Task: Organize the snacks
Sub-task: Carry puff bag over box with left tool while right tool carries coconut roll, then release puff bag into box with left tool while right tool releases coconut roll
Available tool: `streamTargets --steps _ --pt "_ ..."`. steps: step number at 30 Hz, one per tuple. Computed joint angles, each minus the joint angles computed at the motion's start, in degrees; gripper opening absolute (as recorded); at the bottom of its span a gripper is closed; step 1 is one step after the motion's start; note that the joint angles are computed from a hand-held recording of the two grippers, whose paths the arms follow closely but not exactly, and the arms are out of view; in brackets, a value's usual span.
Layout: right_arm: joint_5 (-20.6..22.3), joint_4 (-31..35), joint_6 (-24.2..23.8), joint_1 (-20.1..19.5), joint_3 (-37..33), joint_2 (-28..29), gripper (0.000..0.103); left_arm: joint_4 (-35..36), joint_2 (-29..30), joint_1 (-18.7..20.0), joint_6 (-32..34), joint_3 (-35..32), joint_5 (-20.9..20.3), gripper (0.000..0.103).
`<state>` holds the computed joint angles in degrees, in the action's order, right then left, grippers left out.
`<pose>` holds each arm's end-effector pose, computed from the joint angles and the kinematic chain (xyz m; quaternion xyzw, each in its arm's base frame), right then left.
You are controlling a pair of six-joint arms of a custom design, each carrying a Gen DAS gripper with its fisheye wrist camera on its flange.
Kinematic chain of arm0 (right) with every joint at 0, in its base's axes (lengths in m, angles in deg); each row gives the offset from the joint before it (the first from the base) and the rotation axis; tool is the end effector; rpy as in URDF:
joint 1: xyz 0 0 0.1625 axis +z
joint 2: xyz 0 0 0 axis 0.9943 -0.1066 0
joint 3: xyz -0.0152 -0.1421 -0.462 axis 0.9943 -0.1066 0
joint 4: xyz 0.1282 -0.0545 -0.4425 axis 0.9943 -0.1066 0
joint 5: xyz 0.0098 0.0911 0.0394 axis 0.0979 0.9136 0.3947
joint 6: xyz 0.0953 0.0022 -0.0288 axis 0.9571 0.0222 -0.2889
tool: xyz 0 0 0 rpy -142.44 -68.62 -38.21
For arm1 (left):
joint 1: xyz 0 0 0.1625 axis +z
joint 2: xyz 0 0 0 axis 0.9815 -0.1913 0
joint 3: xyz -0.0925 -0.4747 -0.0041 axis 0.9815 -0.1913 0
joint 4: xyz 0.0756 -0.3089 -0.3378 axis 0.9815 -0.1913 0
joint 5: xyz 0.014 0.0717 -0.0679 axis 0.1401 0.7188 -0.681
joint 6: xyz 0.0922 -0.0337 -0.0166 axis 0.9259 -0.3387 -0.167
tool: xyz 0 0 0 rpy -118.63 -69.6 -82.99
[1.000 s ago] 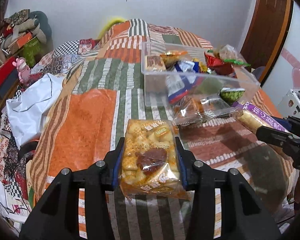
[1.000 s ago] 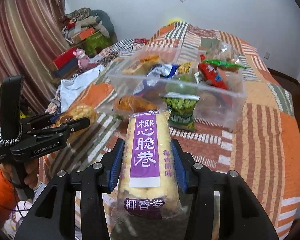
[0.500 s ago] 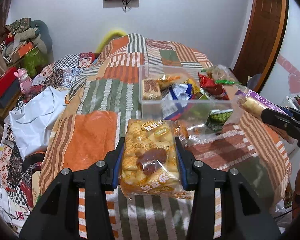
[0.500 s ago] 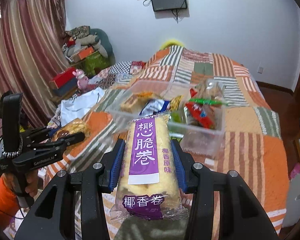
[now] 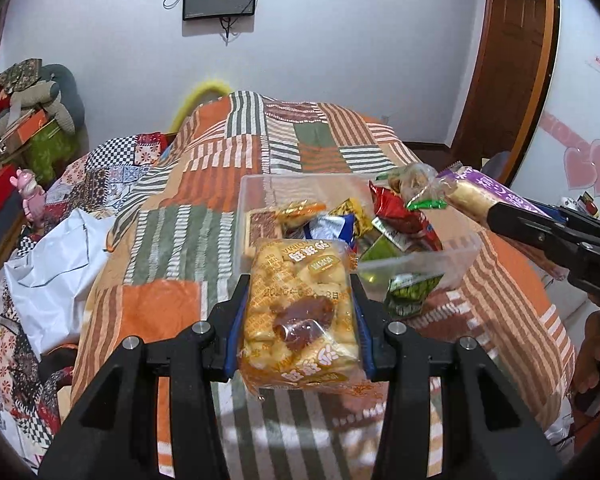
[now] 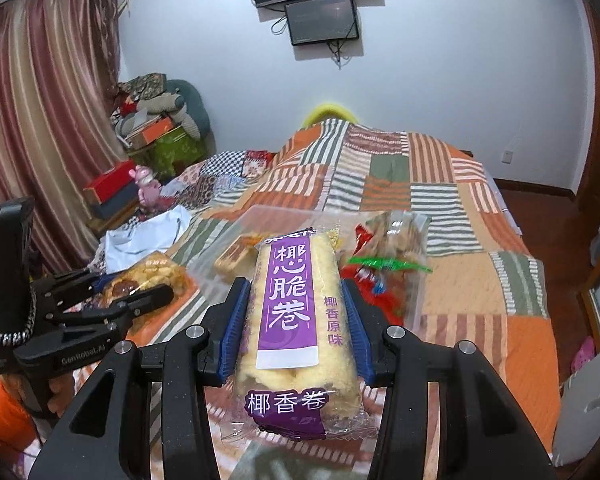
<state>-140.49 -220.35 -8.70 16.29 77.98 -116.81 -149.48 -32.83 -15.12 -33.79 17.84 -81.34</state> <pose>0.2173 -0.7561 0.2145 0.0927 -0.8535 0.4289 0.2809 -0.2464 -0.8883 0.1334 0.3940 0.8699 -0.2296 0.1878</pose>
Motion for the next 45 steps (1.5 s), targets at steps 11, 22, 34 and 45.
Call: streamTargets --steps 11,22,34,45 --pt "-0.2 2.7 0.6 -1.1 -5.2 2.0 0.043 3.1 6.0 0.1 -0.2 -8.7 0.8 0.044" --pt "1.0 6.9 3.0 -2.1 -9.4 3.8 0.043 11.8 10.9 0.8 -2.0 -17.2 -0.4 0.044" --pt "0.6 13.8 4.0 -3.1 -15.1 6.7 0.043 17.9 16.3 1.3 -4.3 -26.9 0.4 0.044" --pt "1.5 20.5 6.4 -4.2 -18.8 8.4 0.043 19.1 18.4 1.7 -3.8 -29.9 2.2 0.045"
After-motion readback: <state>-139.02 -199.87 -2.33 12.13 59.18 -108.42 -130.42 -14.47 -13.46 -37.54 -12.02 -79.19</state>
